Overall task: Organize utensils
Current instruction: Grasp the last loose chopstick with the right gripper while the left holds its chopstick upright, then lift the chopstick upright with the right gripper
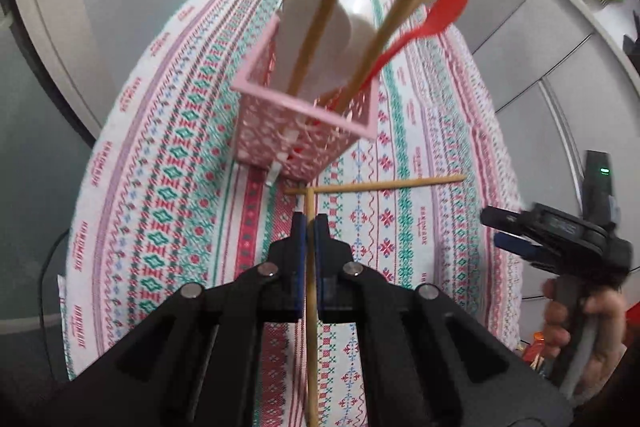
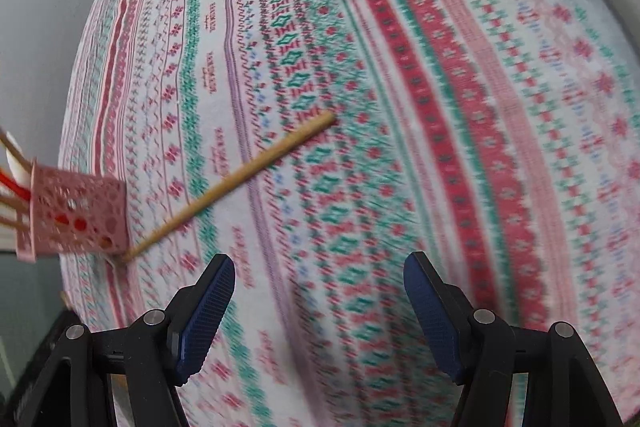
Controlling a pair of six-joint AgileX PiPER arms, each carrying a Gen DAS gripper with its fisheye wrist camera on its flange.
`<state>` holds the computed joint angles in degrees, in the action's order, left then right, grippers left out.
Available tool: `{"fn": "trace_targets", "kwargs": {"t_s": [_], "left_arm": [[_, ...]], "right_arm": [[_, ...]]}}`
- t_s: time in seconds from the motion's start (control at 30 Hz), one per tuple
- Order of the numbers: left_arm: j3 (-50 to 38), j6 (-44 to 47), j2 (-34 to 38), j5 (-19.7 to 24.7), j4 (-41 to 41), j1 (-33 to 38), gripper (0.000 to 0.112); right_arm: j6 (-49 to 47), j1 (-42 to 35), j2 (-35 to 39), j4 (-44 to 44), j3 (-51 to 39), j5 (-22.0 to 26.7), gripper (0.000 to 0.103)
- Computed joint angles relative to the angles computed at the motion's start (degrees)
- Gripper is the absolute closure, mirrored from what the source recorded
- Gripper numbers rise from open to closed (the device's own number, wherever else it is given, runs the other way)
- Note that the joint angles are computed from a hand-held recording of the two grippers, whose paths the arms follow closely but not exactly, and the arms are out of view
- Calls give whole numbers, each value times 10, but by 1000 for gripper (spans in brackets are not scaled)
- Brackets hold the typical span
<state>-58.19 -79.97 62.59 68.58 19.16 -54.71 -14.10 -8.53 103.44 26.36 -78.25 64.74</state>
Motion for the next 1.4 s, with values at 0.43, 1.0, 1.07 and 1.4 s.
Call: {"fn": "trace_targets", "kwargs": {"t_s": [0.43,1.0,1.07,1.4], "left_arm": [[-4,38,-25,-22,-12,29,108],[9,98,-50,-51,-69,117,108],[9,101,-49,-52,-71,122,108],[6,103,-44,-54,-71,121,108]], "right_arm": [[178,85,73,-28,-53,-89,58],[265,215,120,-274,-121,-116,81],[224,208,118,-257,-117,-114,87],[39,144,53,-140,-37,-99,97]]}}
